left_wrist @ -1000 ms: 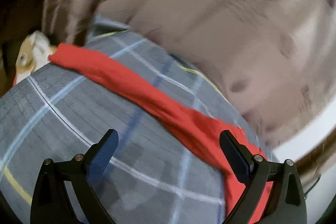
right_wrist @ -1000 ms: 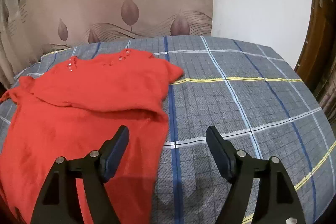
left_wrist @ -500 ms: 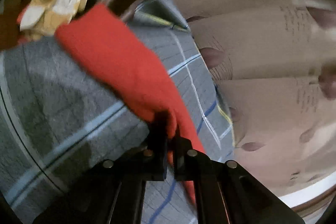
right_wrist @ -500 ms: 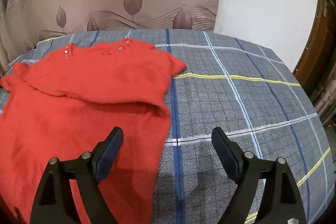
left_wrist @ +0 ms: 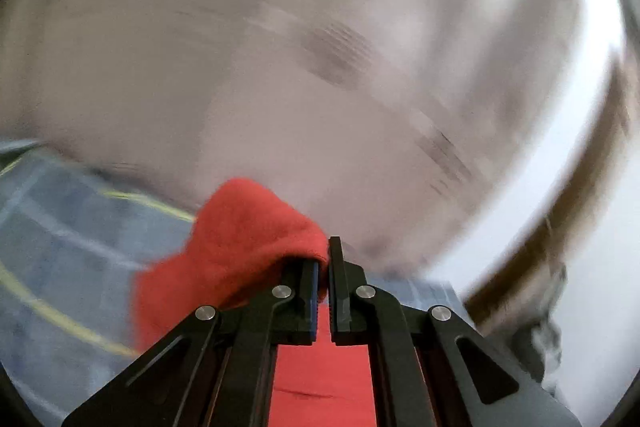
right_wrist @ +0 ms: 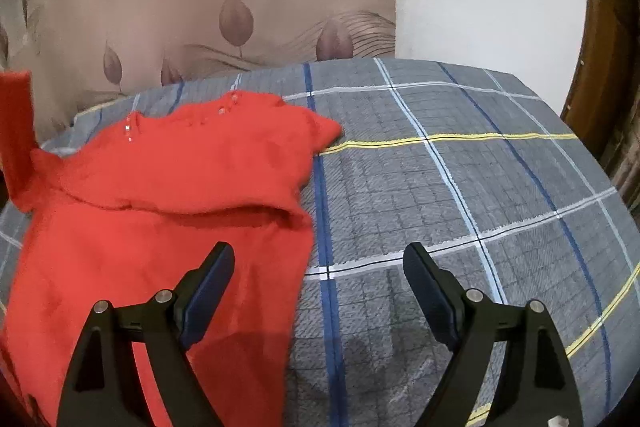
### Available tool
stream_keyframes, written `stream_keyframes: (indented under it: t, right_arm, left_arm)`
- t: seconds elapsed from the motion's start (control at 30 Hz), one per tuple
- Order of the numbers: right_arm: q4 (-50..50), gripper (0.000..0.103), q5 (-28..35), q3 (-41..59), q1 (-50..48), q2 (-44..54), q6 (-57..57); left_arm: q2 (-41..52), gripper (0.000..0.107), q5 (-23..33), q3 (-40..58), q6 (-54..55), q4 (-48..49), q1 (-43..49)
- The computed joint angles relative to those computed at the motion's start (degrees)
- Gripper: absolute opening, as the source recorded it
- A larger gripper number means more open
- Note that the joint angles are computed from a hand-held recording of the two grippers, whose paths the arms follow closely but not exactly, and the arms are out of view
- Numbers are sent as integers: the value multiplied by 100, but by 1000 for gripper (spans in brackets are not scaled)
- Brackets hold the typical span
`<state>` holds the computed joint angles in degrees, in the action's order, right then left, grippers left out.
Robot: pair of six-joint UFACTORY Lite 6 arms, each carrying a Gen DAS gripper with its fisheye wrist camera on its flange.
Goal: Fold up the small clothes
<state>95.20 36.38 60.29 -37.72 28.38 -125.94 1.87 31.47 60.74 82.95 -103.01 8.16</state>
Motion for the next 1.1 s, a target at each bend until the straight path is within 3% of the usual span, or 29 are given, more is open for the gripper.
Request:
stream_keyframes:
  t: [0.13, 0.2, 0.27, 0.33, 0.37, 0.43, 0.5, 0.57, 0.6, 0.67, 0.7, 0.8, 0.9, 1.0, 1.07, 1.1]
  right_arm:
    - [-236, 84, 267, 165, -158, 118, 304]
    - [-296, 85, 354, 197, -195, 137, 367]
    - [-370, 85, 435, 232, -234, 160, 427]
    - [-451, 86, 530, 279, -276, 197, 500]
    - [-501, 86, 582, 313, -294, 221, 544]
    - [-554, 86, 691, 356, -343, 255, 600]
    - [-526, 86, 836, 278, -425, 184, 554]
    - [-733, 86, 1133, 256, -512, 81, 783]
    - [-874, 86, 1319, 239, -544, 4, 939]
    - [-1036, 86, 1553, 125, -415, -285, 1079]
    - [-1070, 86, 1536, -1, -237, -513, 1069]
    - [-845, 86, 1001, -440, 645, -1185, 767]
    - [-298, 86, -568, -564, 2139, -1472, 7]
    - [1281, 84, -1909, -241, 3330, -1149, -1790]
    - [1803, 64, -2539, 387, 3681, -575, -2321]
    - [1907, 18, -2730, 795, 3692, -166, -2226]
  left_arm:
    - [1425, 6, -830, 969, 1139, -985, -2110]
    - [2512, 12, -1576, 1845, 1602, -1285, -2931]
    - [3221, 20, -2236, 2399, 2173, -1702, -3415]
    - [3595, 20, -2626, 2641, 3133, -2643, -3683]
    - [3496, 22, -2483, 2411, 3718, -3242, -3688]
    - [2829, 39, -1822, 1400, 4826, -4438, -3508]
    - [1928, 75, -1167, 204, 5516, -5400, -3272]
    - [1010, 95, -496, -995, 5756, -5841, -2870]
    - [603, 99, -38, -1595, 5925, -6113, -2574]
    - [354, 99, 379, -2213, 5711, -6098, -1889]
    - [473, 99, 330, -2193, 5387, -5804, -1641]
    - [1203, 99, 574, -2013, 3947, -4576, -849]
    - [1783, 99, 1130, -2085, 3760, -4593, -657]
    - [1661, 99, 1351, -2333, 3999, -4966, -676]
    - [1731, 99, 1216, -2282, 3891, -4899, -676]
    - [1762, 99, 1144, -2224, 3814, -4823, -655]
